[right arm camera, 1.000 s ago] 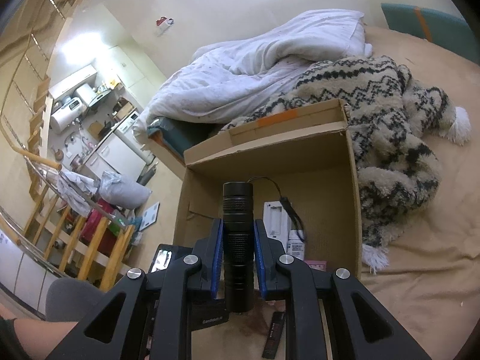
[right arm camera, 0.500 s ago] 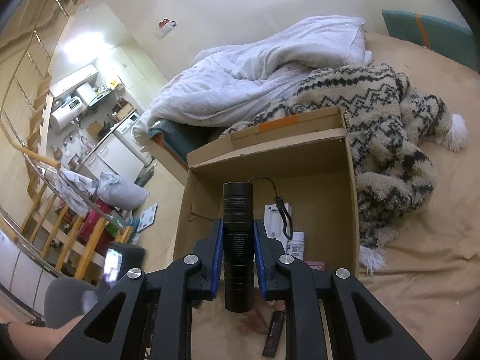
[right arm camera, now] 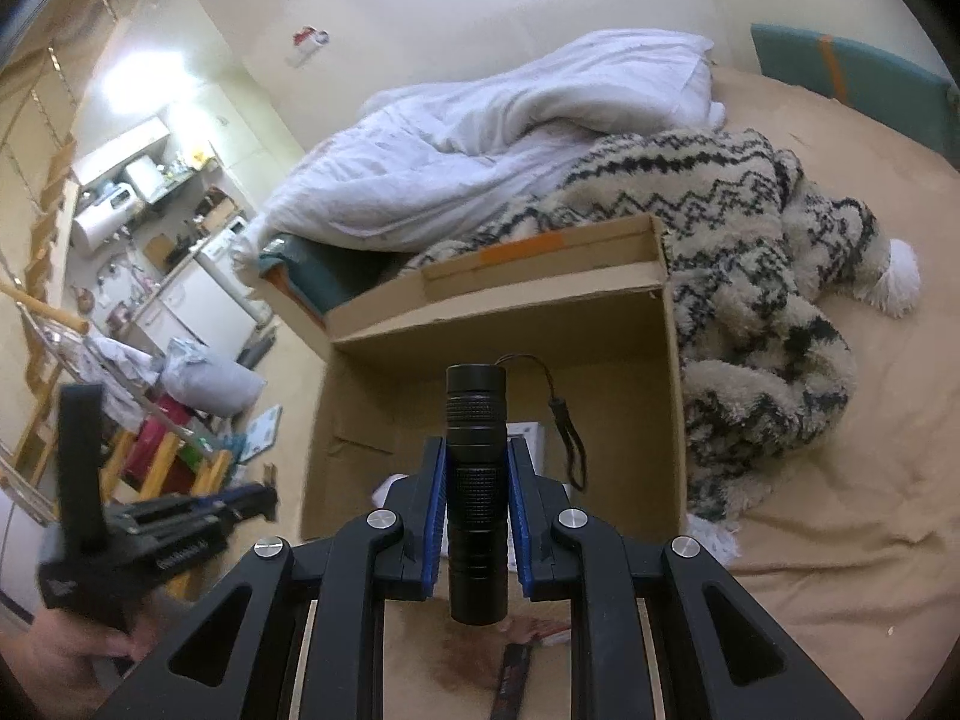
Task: Organize rigid objects
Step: 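Carry the battery and flashlight over the box with both tools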
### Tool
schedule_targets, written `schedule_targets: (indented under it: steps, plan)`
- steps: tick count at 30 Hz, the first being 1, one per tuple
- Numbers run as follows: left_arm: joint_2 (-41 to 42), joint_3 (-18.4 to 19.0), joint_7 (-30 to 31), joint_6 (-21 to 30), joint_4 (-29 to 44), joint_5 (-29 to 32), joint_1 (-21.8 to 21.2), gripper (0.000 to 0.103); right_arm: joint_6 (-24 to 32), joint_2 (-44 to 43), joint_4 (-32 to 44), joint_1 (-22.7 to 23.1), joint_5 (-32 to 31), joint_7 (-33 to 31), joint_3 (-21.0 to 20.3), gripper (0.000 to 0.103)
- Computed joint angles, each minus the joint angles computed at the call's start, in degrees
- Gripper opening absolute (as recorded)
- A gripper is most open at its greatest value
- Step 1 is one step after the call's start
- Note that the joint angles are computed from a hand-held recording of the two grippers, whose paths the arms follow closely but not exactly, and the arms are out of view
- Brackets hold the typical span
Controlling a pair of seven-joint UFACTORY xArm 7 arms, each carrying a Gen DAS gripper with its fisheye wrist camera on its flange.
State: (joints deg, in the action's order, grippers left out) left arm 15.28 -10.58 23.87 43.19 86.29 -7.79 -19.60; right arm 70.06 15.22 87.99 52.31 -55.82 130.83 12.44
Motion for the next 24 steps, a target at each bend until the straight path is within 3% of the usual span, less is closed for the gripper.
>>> schedule_targets:
  steps: [7,15,24]
  plan:
    - [5.7,-0.1,-3.1,-1.7,4.6,5.5,-4.2,0.009,-4.8,0.5,-1.9,-4.3,8.0,-4.1,-0.6,0.021]
    - [12.7,1.2,-7.3,0.3,10.8,11.1,-8.4,0.009,-11.9,2.4,-4.1,-7.4,19.6,-9.1,-1.4,0.021]
    - [17.1,2.3,-10.4,1.9,13.1,14.4,-10.6,0.009,-15.1,2.7,-5.7,-7.5,23.4,-9.3,-2.2,0.021]
